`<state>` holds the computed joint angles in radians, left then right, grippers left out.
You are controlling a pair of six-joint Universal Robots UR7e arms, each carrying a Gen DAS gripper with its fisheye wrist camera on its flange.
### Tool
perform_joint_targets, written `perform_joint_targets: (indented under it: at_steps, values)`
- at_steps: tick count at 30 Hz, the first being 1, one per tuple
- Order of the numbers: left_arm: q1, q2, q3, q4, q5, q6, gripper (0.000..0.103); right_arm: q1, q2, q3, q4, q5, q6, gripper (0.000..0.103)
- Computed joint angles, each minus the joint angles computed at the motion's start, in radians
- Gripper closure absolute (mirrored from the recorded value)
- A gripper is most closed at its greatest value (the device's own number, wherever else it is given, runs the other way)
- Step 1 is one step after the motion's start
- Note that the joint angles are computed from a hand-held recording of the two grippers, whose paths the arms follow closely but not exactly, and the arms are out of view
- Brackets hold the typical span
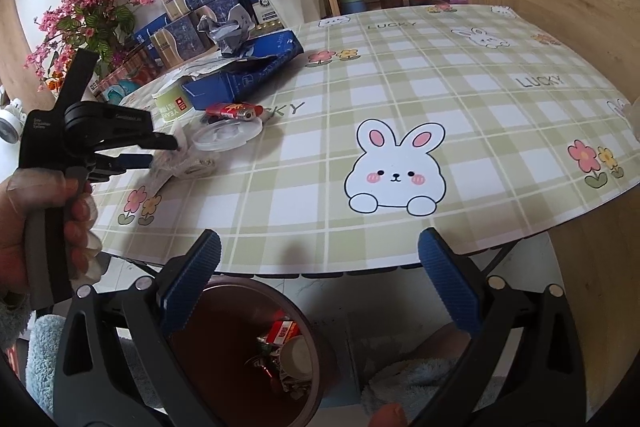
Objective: Collect trash
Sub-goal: 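Reach the left gripper to the 'Happy infinity' candle package and grasp it, then grasp the clear plastic lid with the right gripper while the left holds the candle package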
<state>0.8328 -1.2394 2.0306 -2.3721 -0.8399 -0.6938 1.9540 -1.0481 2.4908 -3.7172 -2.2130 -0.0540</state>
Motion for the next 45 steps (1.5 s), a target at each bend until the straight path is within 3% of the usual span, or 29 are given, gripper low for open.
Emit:
perform_joint_targets:
  at_steps: [4, 12, 17, 22, 28, 31, 34, 37, 45]
  values:
    - [0.004, -0.038, 0.023, -0.014, -0.024, 0.047, 0.064, 0.002, 0.003, 0.0, -0.009, 0.007, -0.011, 0.006]
    - [-0.002, -0.169, 0.066, -0.024, -0.006, 0.072, 0.064, -0.004, 0.024, -0.048, 0.016, 0.027, -0.044, 0.006]
    - [-0.018, -0.267, 0.112, -0.037, 0.007, 0.057, 0.064, -0.023, 0.057, -0.139, 0.041, 0.116, -0.069, 0.006]
    - [-0.026, -0.32, 0.149, -0.042, -0.005, 0.091, 0.065, -0.024, 0.123, -0.264, 0.138, 0.137, -0.091, 0.006]
    - [-0.034, -0.367, 0.175, -0.029, -0.012, 0.095, 0.07, -0.041, 0.171, -0.37, 0.264, 0.122, -0.007, 0.006]
    - [-0.04, -0.38, 0.186, -0.021, -0.015, 0.108, 0.07, -0.038, 0.191, -0.395, 0.302, 0.107, -0.011, 0.006]
    - [-0.021, -0.37, 0.188, -0.032, -0.041, 0.114, 0.071, -0.031, 0.2, -0.397, 0.304, 0.079, -0.032, 0.015]
    - [-0.017, -0.363, 0.193, -0.053, -0.059, 0.118, 0.071, -0.034, 0.177, -0.379, 0.32, 0.105, -0.016, 0.036]
    - [-0.052, -0.369, 0.21, -0.075, -0.079, 0.137, 0.071, -0.014, 0.129, -0.31, 0.282, 0.065, -0.059, 0.036]
